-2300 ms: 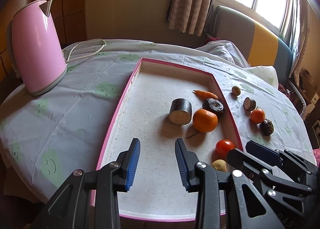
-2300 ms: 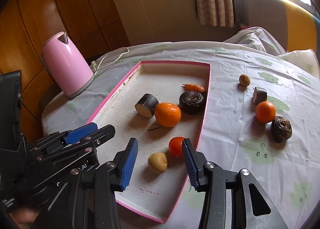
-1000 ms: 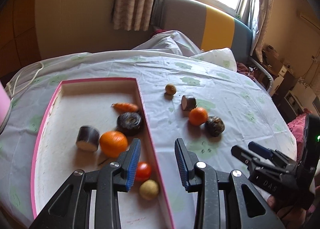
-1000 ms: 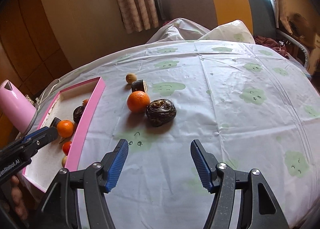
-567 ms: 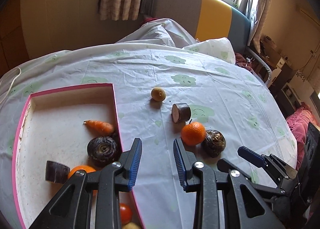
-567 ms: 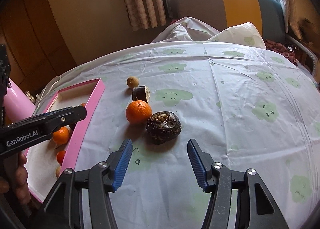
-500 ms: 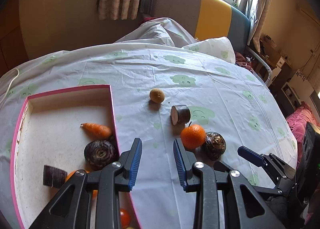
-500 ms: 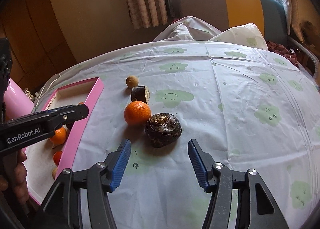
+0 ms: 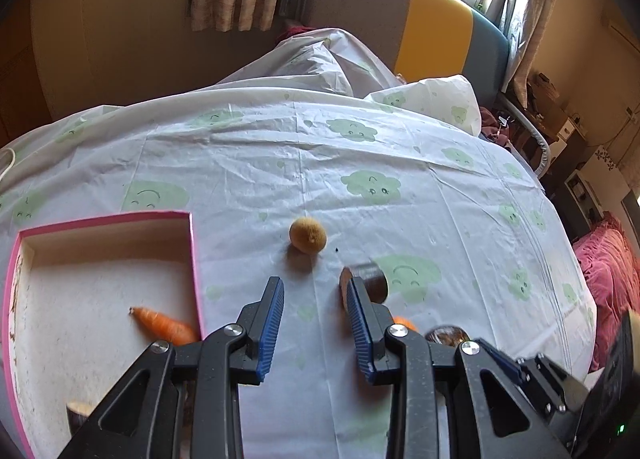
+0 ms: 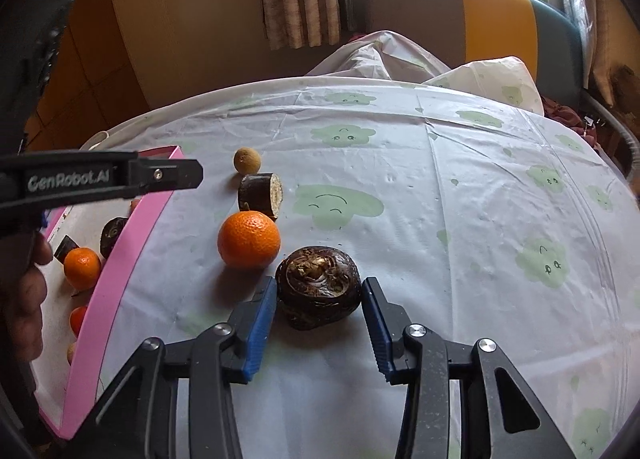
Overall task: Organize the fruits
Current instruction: 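Move the left gripper to another small brown round fruit and grasp it, then grasp the dark wrinkled fruit with the right gripper while the left holds the brown fruit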
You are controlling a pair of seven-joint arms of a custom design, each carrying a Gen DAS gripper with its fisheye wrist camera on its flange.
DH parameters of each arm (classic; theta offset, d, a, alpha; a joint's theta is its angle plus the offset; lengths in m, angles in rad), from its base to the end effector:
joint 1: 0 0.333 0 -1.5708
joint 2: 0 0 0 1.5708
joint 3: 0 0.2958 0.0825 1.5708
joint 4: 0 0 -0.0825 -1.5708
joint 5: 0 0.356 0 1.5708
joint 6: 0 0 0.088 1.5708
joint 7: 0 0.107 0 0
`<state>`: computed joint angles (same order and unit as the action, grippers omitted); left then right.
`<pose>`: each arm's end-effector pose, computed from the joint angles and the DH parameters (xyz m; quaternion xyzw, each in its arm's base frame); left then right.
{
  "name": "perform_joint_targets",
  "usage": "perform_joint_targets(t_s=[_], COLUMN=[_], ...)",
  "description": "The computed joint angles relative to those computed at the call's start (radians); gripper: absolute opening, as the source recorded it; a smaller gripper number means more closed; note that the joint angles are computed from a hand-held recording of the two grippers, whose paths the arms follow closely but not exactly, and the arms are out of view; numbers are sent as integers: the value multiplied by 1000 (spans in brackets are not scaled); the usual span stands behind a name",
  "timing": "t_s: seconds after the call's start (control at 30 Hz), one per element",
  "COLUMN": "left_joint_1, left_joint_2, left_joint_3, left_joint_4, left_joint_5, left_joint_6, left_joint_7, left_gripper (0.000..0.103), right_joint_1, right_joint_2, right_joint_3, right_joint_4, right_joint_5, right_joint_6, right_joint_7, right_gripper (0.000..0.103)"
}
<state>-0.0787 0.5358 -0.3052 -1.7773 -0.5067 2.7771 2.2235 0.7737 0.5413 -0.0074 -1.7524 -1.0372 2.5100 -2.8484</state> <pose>0.6310 -0.2054 0.3155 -0.4765 0.8248 -0.3007 0.0476 0.4640 0.4567 0.2818 -0.5587 0.7526 -0.2426 0.2501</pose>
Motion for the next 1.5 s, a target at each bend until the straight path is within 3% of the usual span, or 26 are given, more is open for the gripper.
perform_joint_targets(t_s=[0.1, 0.47, 0.53, 0.63, 0.73, 1.0, 1.23, 1.4, 1.5], left_joint_1=[-45, -125, -122, -70, -52, 39, 142, 146, 122], left_joint_2=[49, 186, 195, 182, 145, -34, -208, -292, -299], left_joint_3=[41, 99, 97, 44, 31, -49, -159, -196, -189], left_joint_4=[74, 262, 264, 230, 169, -89, -327, -459, -499], left_joint_5=[52, 217, 231, 197, 176, 48, -234, -440, -519], left_joint_6=[-31, -82, -73, -60, -38, 61, 94, 129, 150], left_joint_7=[-74, -253, -264, -212, -185, -29, 268, 480, 563], left_gripper=[33, 33, 26, 26, 26, 26, 26, 26, 26], right_joint_1=[2, -6, -9, -8, -11, -13, -4, 3, 8], right_joint_2=[-15, -24, -25, -26, -26, -49, -90, -121, -133], right_joint_3=[-3, 0, -1, -2, 0, 16, 37, 58, 71], right_joint_4=[-25, -46, -50, -54, -55, -78, -128, -170, -187], right_joint_5=[-13, -57, -63, -72, -75, -39, -28, -41, -51], right_joint_6=[7, 31, 42, 47, 50, 18, -13, -29, -41], right_joint_7=[25, 79, 88, 103, 108, 95, 117, 155, 173], right_gripper=[44, 45, 45, 46, 45, 45, 45, 45, 45])
